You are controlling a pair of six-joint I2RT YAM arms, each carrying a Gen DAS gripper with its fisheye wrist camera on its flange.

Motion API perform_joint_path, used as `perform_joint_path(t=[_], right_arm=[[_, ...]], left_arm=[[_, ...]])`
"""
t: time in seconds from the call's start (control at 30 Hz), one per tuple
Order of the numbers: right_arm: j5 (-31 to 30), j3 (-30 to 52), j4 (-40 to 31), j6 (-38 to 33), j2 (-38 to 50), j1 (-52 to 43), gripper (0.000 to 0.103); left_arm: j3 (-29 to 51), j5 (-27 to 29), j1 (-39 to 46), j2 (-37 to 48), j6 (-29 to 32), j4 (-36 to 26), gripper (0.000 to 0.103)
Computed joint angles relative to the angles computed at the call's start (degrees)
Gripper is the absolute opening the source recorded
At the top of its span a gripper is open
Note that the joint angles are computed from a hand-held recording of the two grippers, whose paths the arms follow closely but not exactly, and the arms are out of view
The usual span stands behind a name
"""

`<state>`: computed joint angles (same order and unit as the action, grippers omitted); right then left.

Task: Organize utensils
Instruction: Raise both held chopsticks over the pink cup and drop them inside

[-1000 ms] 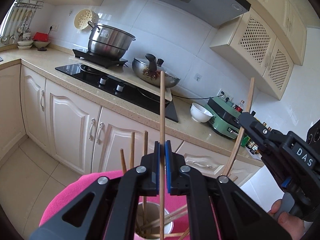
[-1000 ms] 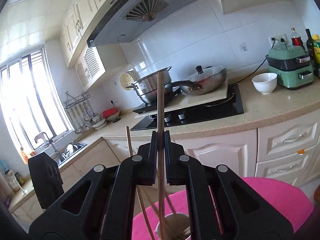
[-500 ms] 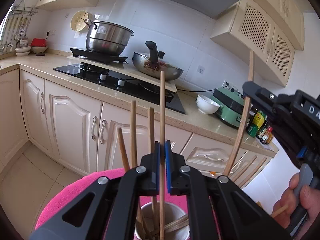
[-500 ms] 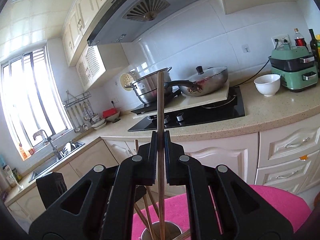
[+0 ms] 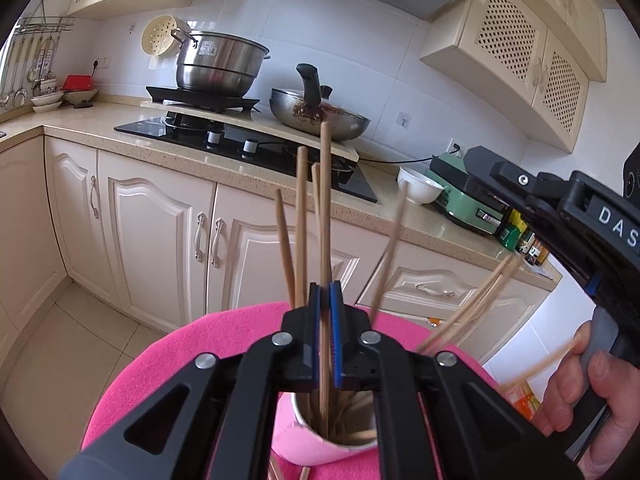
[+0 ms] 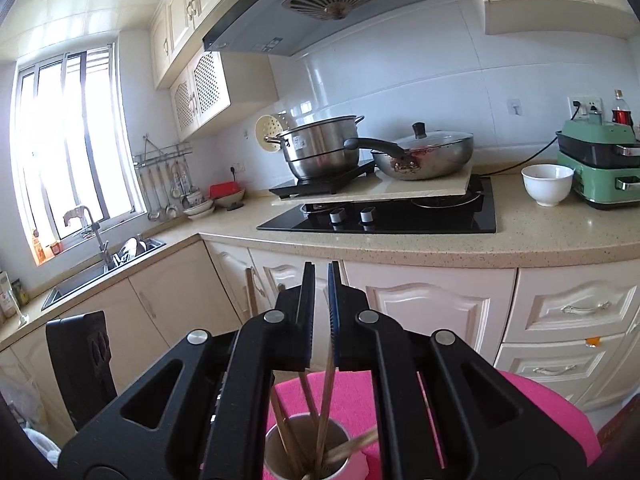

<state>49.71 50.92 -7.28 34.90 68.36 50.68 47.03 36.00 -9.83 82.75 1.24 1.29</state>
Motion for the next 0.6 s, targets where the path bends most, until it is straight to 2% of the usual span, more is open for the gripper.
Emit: perform_joint_path(t=[0.37,0.6], right_arm=[[3.18,2.55,-7.66,4.81,-0.21,3.67,0.007],[5.23,5.39,-15.01,10.21,0.67,6.54,0.007]], left_arm=[[-1.25,0.12,1.41,-2.66,3.96,-6.19,0.005],[-0.35,-0.83,1.31,-4.51,6.0,-11.29,0.006]])
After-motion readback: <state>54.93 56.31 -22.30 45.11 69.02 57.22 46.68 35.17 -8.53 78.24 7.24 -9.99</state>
